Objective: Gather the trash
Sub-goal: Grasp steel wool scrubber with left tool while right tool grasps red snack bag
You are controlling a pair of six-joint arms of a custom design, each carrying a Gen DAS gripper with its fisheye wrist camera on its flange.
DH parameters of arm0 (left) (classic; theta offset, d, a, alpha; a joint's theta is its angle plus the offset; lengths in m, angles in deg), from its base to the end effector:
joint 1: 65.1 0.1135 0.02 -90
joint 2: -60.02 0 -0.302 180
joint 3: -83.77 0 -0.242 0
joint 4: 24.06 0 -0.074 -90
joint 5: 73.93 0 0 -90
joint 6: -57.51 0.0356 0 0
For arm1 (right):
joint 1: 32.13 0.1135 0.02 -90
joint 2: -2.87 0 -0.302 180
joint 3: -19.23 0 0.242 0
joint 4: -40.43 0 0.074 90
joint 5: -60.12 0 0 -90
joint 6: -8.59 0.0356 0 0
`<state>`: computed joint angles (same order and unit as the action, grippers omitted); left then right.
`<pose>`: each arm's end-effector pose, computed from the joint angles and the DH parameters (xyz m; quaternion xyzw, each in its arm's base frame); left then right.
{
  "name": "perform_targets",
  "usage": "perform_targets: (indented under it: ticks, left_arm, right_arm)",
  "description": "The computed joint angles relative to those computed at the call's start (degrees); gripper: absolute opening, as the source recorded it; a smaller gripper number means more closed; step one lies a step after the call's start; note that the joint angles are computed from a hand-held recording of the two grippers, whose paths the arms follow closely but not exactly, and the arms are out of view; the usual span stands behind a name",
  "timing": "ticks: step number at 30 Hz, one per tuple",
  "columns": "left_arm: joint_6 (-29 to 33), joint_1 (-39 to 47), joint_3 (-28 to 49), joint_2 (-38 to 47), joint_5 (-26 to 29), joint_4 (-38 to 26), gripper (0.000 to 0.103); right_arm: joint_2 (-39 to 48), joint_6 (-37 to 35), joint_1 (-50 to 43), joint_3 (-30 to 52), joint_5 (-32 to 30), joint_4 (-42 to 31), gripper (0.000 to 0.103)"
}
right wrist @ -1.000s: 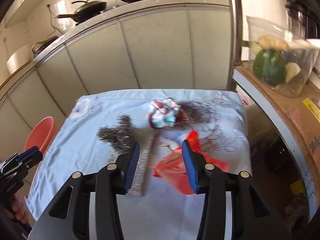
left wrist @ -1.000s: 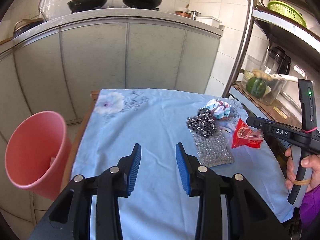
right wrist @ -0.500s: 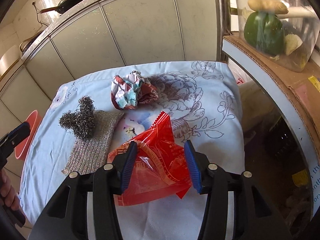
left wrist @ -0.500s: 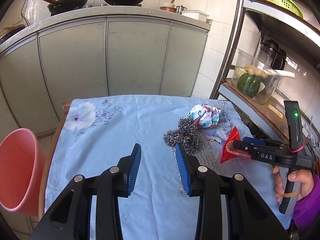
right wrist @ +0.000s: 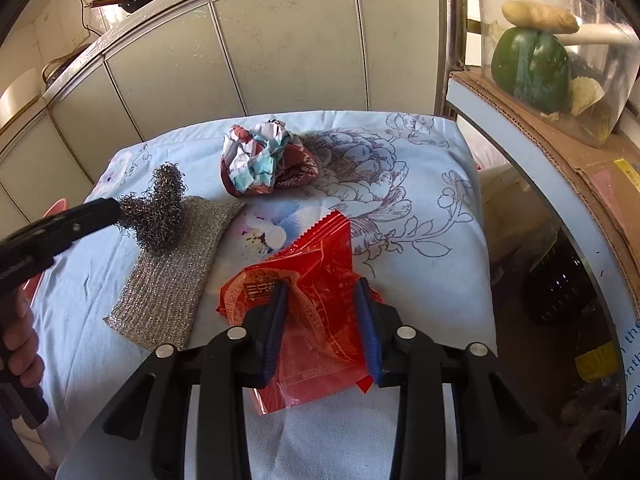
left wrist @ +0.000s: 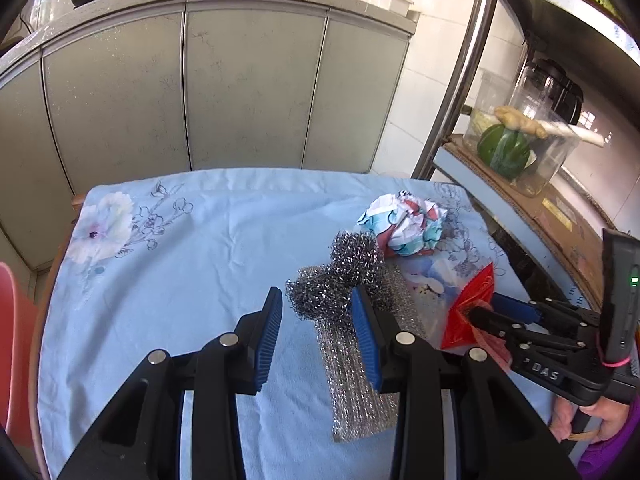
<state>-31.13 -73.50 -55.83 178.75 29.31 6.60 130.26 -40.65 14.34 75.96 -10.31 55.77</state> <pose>0.2830 -0.0500 0.0610 0.1203 0.9194 -0.1293 0.3514 0.2461 0.2417 0.0367 0.0037 0.9420 0.0851 0.3245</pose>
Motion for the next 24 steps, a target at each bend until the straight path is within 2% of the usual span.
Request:
perform_targets:
  ticks: [3, 8, 16, 24]
  left_arm:
    - [-0.91, -0.1, 1.31, 2.09, -0.02, 0.29, 0.045]
    - [-2.24, -0.53, 1.79, 4.53, 0.45, 3.19, 0.046]
    - [-3.17, -0.1, -1.11, 3.49, 2.41, 7.42, 0.022]
    - [-2.43, 1.72, -8.83, -3.85, 2.92, 11.62, 0.019]
  right_arm:
    - [-0.05, -0.09, 0.01, 0.17, 0.15, -0.45, 0.034]
    - [-0.08, -0.16, 0.06, 0.41, 0.36, -0.99, 0.034]
    - [0.1, -0.27, -0.03, 0.55, 0.34, -1.0, 0.034]
    - [0.14, -0.23, 0.39, 1.3, 1.13, -2.33, 0.034]
